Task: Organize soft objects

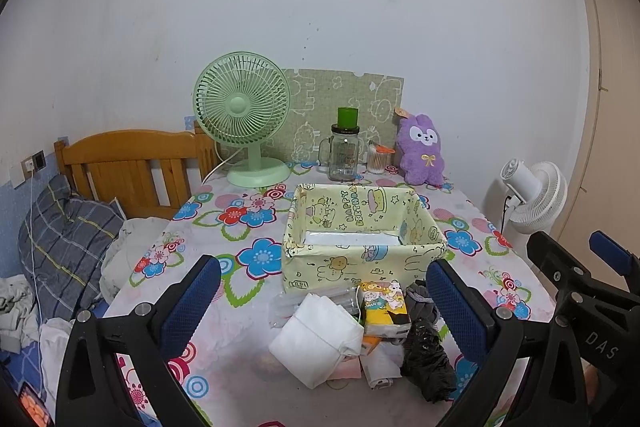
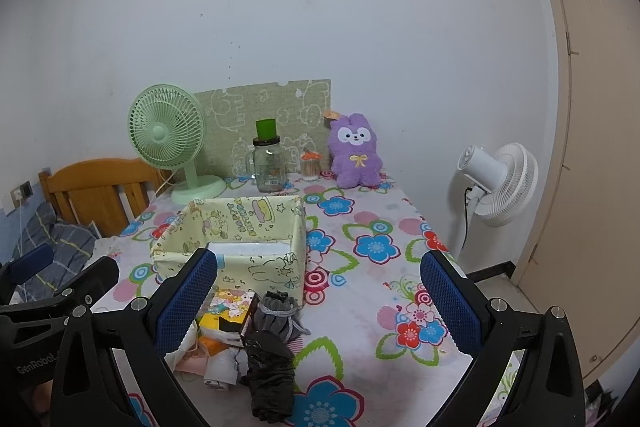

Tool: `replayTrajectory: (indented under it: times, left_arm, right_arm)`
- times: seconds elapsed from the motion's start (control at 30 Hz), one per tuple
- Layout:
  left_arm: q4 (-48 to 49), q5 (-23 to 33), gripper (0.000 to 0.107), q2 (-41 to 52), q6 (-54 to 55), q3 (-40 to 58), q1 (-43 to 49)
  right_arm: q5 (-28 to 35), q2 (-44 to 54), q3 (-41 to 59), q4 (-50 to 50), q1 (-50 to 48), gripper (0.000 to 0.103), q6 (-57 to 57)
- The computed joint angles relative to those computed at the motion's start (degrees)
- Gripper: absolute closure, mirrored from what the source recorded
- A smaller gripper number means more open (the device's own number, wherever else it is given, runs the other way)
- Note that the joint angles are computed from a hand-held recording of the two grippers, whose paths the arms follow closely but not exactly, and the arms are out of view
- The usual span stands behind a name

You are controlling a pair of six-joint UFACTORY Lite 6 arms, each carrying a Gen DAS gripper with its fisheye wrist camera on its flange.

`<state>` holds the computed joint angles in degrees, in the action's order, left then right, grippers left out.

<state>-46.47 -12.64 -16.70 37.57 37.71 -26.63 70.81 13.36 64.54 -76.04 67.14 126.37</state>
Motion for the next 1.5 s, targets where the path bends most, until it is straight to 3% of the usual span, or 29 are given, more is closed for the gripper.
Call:
replayTrajectory:
  times: [0.97, 1.5]
  left_arm:
    - [-0.5, -0.1, 0.004, -0.5, 1.0, -0.4, 0.2]
    - [3.4, -1.6, 0.012, 3.6, -2.5, -0.3, -0.1]
  right_arm:
    - [0.0, -0.3, -0.3, 0.1, 0.1, 0.000, 0.1]
    - [-2.7, 0.8, -0.3, -0.1, -1.8, 0.001, 0.0]
